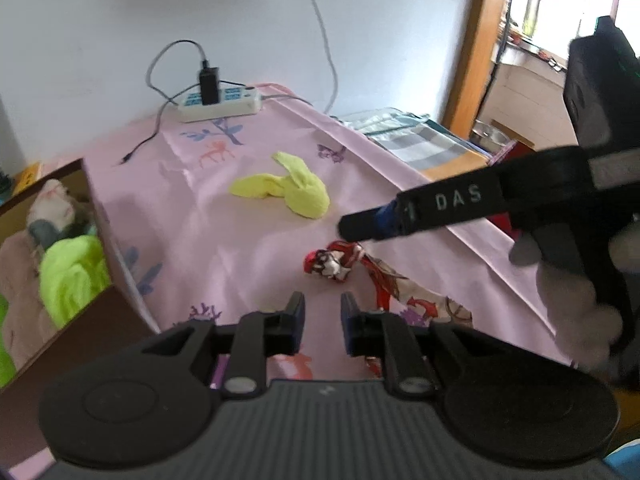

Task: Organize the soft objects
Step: 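Lift the scarf with the right gripper and carry it toward the box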

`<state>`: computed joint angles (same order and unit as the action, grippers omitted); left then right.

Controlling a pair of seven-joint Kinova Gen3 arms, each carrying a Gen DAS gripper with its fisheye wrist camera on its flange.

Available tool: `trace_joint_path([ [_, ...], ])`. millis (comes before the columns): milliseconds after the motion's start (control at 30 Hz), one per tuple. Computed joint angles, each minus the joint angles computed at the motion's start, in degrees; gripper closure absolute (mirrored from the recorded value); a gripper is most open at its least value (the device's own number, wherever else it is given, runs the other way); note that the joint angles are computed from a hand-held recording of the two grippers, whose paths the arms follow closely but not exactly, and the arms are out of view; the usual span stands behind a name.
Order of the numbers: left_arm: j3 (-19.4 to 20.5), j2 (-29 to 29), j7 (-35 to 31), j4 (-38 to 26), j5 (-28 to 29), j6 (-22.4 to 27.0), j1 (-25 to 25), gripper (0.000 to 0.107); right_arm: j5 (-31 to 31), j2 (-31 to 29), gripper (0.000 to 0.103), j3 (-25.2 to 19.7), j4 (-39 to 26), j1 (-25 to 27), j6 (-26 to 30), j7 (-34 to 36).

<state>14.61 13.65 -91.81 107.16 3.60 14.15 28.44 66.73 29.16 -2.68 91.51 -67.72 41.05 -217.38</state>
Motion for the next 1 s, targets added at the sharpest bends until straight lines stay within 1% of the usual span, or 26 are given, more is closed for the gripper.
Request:
trace_joint_path([
  [33,-0.19,0.71,-0.13,-0.50,-0.51,0.20,0.37,0.061,-1.86,0.39,0.097,0.41,-0.65,-0.56,2.33,2.33],
  [67,-1.08,1.34,0.67,-0.76,-1.46,-0.27,1.57,0.045,-3.89,0.87,0.097,1.79,-1.48,-1.96,4.66,4.66],
  [100,-0.90,2.06,0.54,-1.08,-1.76,-0.81,1.77,0.045,-5.38,1.21,0.097,2.40,-2.15,-2.82,6.99,6.53],
  [133,-0.02,3.04,-0.21,-1.97,-1.77,-0.41,1.33,0.045,-5.97,1.26,0.097,1.95,-2.18,-2.65,8.40,7.47],
  [200,0.21,5.02,-0.98,-4.33,-2.22,1.27,1.88,0.043,-6.62,0.94,0.097,-1.02,-1.20,-0.02,8.63,8.12],
  [233,-1.05,6.15,-0.62,-5.46,-3.30,1.48,3.50,0.042,-7.87,1.05,0.097,-1.42,-1.16,0.74,8.28,9.29],
  [333,-8.62,9.43,2.69,-8.87,-9.97,1.66,11.32,0.042,-10.61,1.99,0.096,-2.18,-1.80,2.02,8.78,15.06],
  [367,-11.00,10.36,3.76,-9.75,-12.30,1.54,13.67,0.042,-11.68,2.16,0.096,-1.99,-2.22,1.66,9.35,17.20],
  [400,-12.31,11.22,4.16,-10.68,-14.11,1.72,14.98,0.042,-11.97,2.26,0.096,-1.82,-2.07,1.80,8.99,18.75],
  [433,-12.57,11.76,3.65,-11.26,-15.02,1.75,15.22,0.042,-11.86,2.07,0.096,-1.50,-1.29,1.94,7.80,19.37],
  [500,-10.25,12.62,1.57,-11.89,-16.25,1.10,13.14,0.042,-11.73,1.23,0.095,-0.99,0.61,2.61,4.37,19.33],
  [533,-9.67,13.23,0.67,-12.71,-16.56,1.68,12.72,0.042,-11.63,0.89,0.095,-0.75,1.45,3.12,2.48,19.35],
  [567,-8.65,13.97,-0.35,-13.98,-16.56,3.19,12.02,0.053,-11.42,0.66,0.095,-0.38,2.14,3.50,0.78,19.21],
  [600,-6.57,15.06,-2.25,-15.71,-15.63,5.52,10.37,0.065,-11.02,0.43,0.095,0.09,2.86,3.70,-0.90,18.69],
  [633,-4.40,16.27,-3.92,-17.40,-13.88,7.85,8.52,0.089,-10.49,0.20,0.095,0.64,3.66,3.99,-2.85,17.90],
  [667,-2.69,17.32,-5.17,-18.97,-11.86,10.18,6.98,0.094,-10.31,0.12,0.095,1.01,4.03,4.32,-4.31,17.55],
  [700,-2.02,17.97,-5.61,-20.33,-10.37,12.38,6.34,0.095,-10.10,0.00,0.095,1.42,4.62,4.83,-6.19,17.16],
  [733,-2.21,18.34,-5.41,-21.09,-9.39,13.65,6.43,0.100,-10.20,-0.11,0.095,1.66,4.97,5.17,-7.59,17.15],
  [767,-2.44,18.58,-5.11,-21.45,-8.46,14.19,6.48,0.102,-10.56,-0.15,0.095,1.80,5.22,5.60,-8.92,17.49],
  [833,-2.13,18.52,-4.55,-21.25,-6.09,13.98,5.83,0.104,-12.07,-0.18,0.095,1.97,5.62,6.58,-11.40,18.69],
  [867,-1.33,18.40,-4.76,-20.92,-4.56,13.74,4.85,0.104,-12.89,-0.14,0.094,2.30,5.87,6.96,-12.85,19.09],
  [900,-0.42,18.18,-5.17,-20.42,-3.06,13.37,3.83,0.104,-13.71,-0.15,0.094,3.57,6.44,6.73,-15.05,19.08],
  [933,0.54,17.93,-5.81,-19.75,-1.62,12.79,2.82,0.104,-13.64,-0.19,0.094,4.20,7.12,7.02,-17.38,18.15],
  [1000,1.70,17.49,-6.50,-18.60,0.80,11.94,1.62,0.104,-12.37,-0.21,0.093,7.75,8.63,5.46,-22.04,14.42],
])
